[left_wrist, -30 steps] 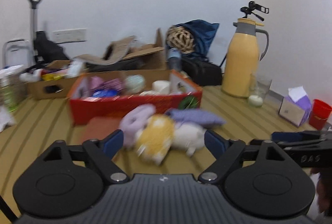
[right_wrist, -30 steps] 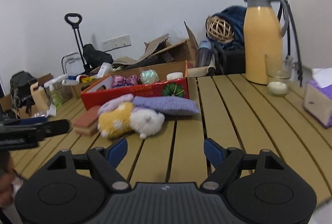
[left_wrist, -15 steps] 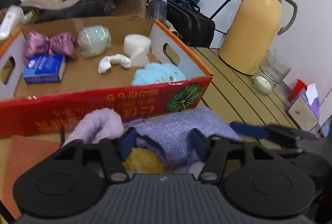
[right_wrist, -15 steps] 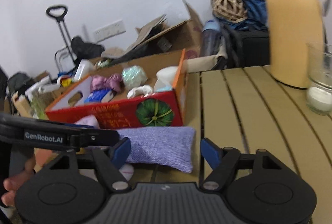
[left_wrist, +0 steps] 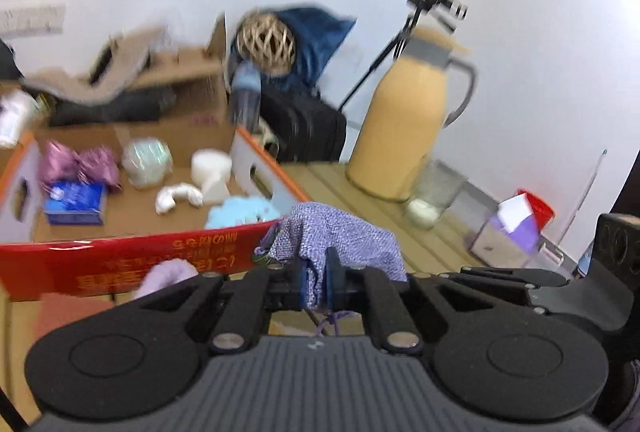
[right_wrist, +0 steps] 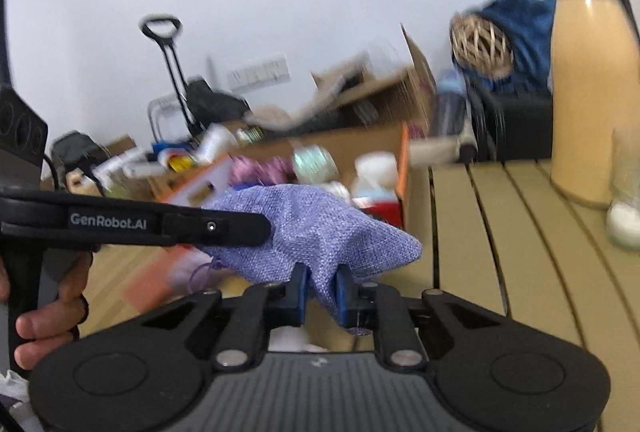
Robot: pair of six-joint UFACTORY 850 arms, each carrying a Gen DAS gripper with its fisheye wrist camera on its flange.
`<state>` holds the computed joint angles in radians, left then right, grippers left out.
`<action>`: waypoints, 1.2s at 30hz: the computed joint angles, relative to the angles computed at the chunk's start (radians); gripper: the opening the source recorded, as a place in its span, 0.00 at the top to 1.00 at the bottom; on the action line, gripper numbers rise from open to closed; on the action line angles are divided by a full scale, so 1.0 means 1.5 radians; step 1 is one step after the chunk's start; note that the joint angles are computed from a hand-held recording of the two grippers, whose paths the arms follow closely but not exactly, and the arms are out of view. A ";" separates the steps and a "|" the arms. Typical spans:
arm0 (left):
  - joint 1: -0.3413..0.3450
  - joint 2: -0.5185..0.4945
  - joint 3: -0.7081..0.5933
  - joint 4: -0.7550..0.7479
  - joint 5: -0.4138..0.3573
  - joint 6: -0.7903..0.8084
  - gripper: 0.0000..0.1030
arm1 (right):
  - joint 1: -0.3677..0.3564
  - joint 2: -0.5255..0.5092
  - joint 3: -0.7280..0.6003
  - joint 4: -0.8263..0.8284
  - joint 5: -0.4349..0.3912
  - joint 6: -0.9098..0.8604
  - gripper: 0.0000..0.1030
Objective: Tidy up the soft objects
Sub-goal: 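Carry the purple fabric pouch into the box and open both grippers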
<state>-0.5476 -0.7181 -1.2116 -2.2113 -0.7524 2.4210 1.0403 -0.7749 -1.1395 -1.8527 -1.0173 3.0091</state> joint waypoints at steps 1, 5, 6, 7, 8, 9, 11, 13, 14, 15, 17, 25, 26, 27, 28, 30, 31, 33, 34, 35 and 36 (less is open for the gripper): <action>0.004 0.019 0.032 -0.019 -0.018 0.025 0.92 | 0.013 0.006 0.000 0.010 -0.013 -0.010 0.87; 0.035 0.096 0.170 -0.058 -0.095 0.074 0.91 | 0.071 0.013 -0.027 0.052 -0.033 -0.072 0.87; 0.044 0.111 0.198 -0.062 -0.109 0.075 0.91 | 0.083 0.011 -0.036 0.055 -0.030 -0.077 0.87; 0.052 0.124 0.224 -0.067 -0.121 0.078 0.91 | 0.093 0.007 -0.045 0.058 -0.024 -0.081 0.87; 0.059 0.131 0.242 -0.071 -0.130 0.084 0.91 | 0.102 0.001 -0.054 0.060 -0.018 -0.083 0.87; 0.066 0.140 0.263 -0.080 -0.141 0.094 0.91 | 0.110 -0.005 -0.064 0.061 -0.013 -0.087 0.87; 0.077 0.149 0.287 -0.090 -0.154 0.103 0.91 | 0.120 -0.018 -0.088 0.068 -0.002 -0.101 0.87; 0.088 0.156 0.305 -0.095 -0.166 0.103 0.91 | 0.125 -0.031 -0.114 0.077 0.009 -0.127 0.87; 0.093 0.159 0.310 -0.097 -0.174 0.104 0.91 | 0.127 -0.035 -0.125 0.083 0.012 -0.144 0.87; 0.098 0.161 0.313 -0.096 -0.179 0.105 0.91 | 0.129 -0.039 -0.134 0.088 0.011 -0.158 0.87; 0.106 0.163 0.313 -0.095 -0.186 0.107 0.91 | 0.133 -0.044 -0.151 0.095 0.009 -0.176 0.87; 0.115 0.090 0.126 -0.077 -0.113 0.045 0.91 | 0.060 -0.031 -0.182 0.034 0.044 -0.240 0.87; 0.113 0.074 0.092 -0.072 -0.093 0.035 0.91 | 0.040 -0.029 -0.188 0.018 0.060 -0.245 0.87; 0.111 0.051 0.047 -0.067 -0.065 0.028 0.91 | 0.015 -0.028 -0.198 0.000 0.084 -0.250 0.87; 0.108 0.026 0.002 -0.067 -0.035 0.019 0.91 | -0.005 -0.032 -0.212 -0.006 0.104 -0.261 0.87; 0.103 -0.021 -0.076 -0.070 0.026 0.018 0.90 | -0.050 -0.048 -0.253 -0.009 0.157 -0.291 0.86; 0.100 -0.048 -0.119 -0.062 0.068 0.006 0.90 | -0.070 -0.062 -0.281 0.000 0.185 -0.318 0.86; 0.096 -0.095 -0.189 -0.055 0.116 0.009 0.90 | -0.112 -0.097 -0.344 0.030 0.254 -0.371 0.86; 0.097 -0.121 -0.229 -0.033 0.137 -0.022 0.89 | -0.129 -0.118 -0.380 0.061 0.284 -0.408 0.86; 0.096 -0.155 -0.283 0.008 0.173 -0.077 0.88 | -0.145 -0.143 -0.419 0.101 0.309 -0.462 0.86; 0.096 -0.180 -0.319 0.027 0.200 -0.104 0.82 | -0.157 -0.168 -0.460 0.150 0.329 -0.525 0.86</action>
